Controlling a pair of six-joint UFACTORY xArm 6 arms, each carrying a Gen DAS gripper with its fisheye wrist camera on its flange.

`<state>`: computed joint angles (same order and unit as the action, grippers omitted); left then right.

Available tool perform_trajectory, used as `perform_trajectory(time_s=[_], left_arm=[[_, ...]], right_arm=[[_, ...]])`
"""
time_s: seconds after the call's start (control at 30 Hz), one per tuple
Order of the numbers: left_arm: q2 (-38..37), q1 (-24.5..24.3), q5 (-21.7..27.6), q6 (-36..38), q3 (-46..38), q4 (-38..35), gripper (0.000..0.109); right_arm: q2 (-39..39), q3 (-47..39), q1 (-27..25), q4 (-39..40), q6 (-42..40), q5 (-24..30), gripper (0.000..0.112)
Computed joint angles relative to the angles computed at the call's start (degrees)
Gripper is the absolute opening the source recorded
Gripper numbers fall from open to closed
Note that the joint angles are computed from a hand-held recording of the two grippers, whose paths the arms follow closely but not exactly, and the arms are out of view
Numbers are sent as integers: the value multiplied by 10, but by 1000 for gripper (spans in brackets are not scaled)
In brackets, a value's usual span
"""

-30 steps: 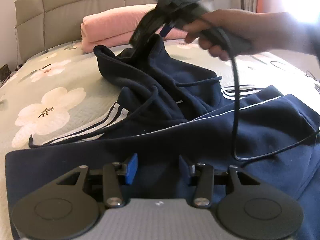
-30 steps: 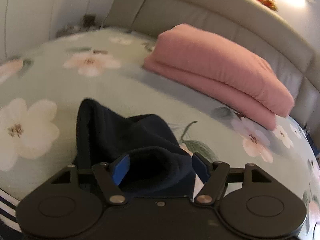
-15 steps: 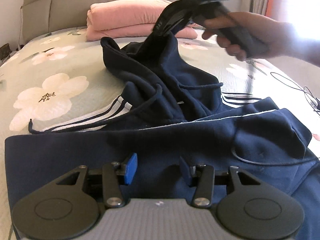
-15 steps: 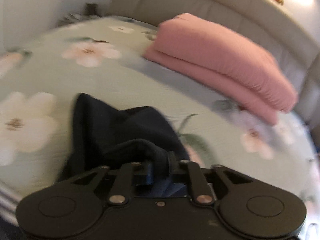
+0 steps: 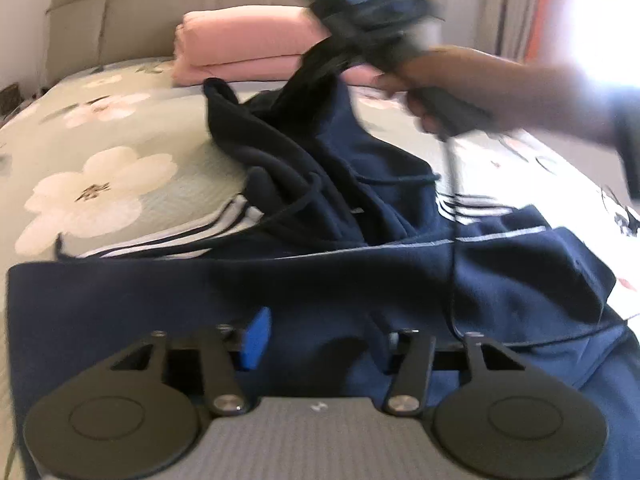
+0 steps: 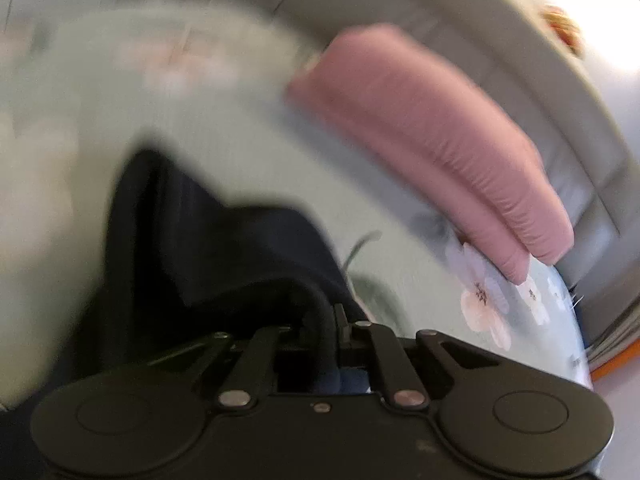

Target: Fold large clothes

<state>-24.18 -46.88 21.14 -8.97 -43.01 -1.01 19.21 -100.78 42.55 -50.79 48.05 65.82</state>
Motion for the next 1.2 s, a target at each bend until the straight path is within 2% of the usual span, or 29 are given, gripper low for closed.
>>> perform_trajectory(time_s=[0.07, 0.2, 0.23, 0.33, 0.37, 0.4, 0.43, 0.47, 0.5, 0.53, 0.6, 0.7, 0.73, 0.77, 0.83, 0.87, 0.93, 0.97, 1.03, 1.13, 1.2], left_arm=[[-17, 10, 23, 3, -1, -19, 39], [-89, 32, 68, -41, 13, 17, 39], [-108, 35, 83, -49, 15, 25, 39], [-171, 38, 130, -73, 22, 39, 39], [-194, 37, 153, -78, 24, 39, 39], [-211, 35, 176, -84, 24, 41, 39], [-223, 33, 194, -84, 22, 42, 39], [-236, 27, 215, -84, 21, 46, 39], [-246, 20, 232, -81, 20, 51, 39], [-251, 13, 245, -75, 18, 55, 39], [-247, 4, 259, -60, 8, 49, 39], [-211, -13, 240, -46, -20, 45, 39], [-192, -19, 227, -37, -33, 40, 43], [-167, -23, 220, -15, -53, 23, 53], [-115, -33, 202, 18, -94, 3, 65], [-96, -38, 190, 18, -108, 3, 68], [-40, -34, 189, 33, -153, -42, 68], [-9, -30, 201, 35, -182, -71, 68], [35, -28, 216, 48, -218, -114, 68], [83, -29, 212, 18, -245, -106, 68], [111, -24, 208, 21, -253, -132, 66]], right_arm=[[-86, 84, 15, -21, 60, -50, 7], [-255, 207, 104, -83, 144, -54, 8], [-293, 225, 143, -97, 161, -35, 8], [-370, 250, 308, -137, 244, 95, 10], [-379, 251, 359, -118, 260, 139, 22], [-372, 237, 403, -82, 273, 190, 67], [-365, 229, 443, -29, 294, 239, 88], [-366, 233, 476, 14, 324, 263, 90], [-368, 237, 502, 67, 362, 282, 81], [-372, 241, 520, 103, 406, 297, 78], [-389, 257, 543, 126, 490, 310, 78], [-428, 292, 521, 127, 534, 297, 78], [-441, 306, 502, 122, 535, 280, 78], [-455, 324, 490, 114, 542, 258, 78], [-479, 357, 434, 120, 531, 213, 79], [-485, 374, 409, 126, 531, 188, 79], [-509, 414, 338, 159, 511, 114, 79], [-516, 428, 320, 170, 511, 97, 79], [-525, 448, 294, 179, 512, 71, 79], [-529, 467, 280, 188, 502, 56, 79], [-543, 495, 264, 203, 510, 18, 79]])
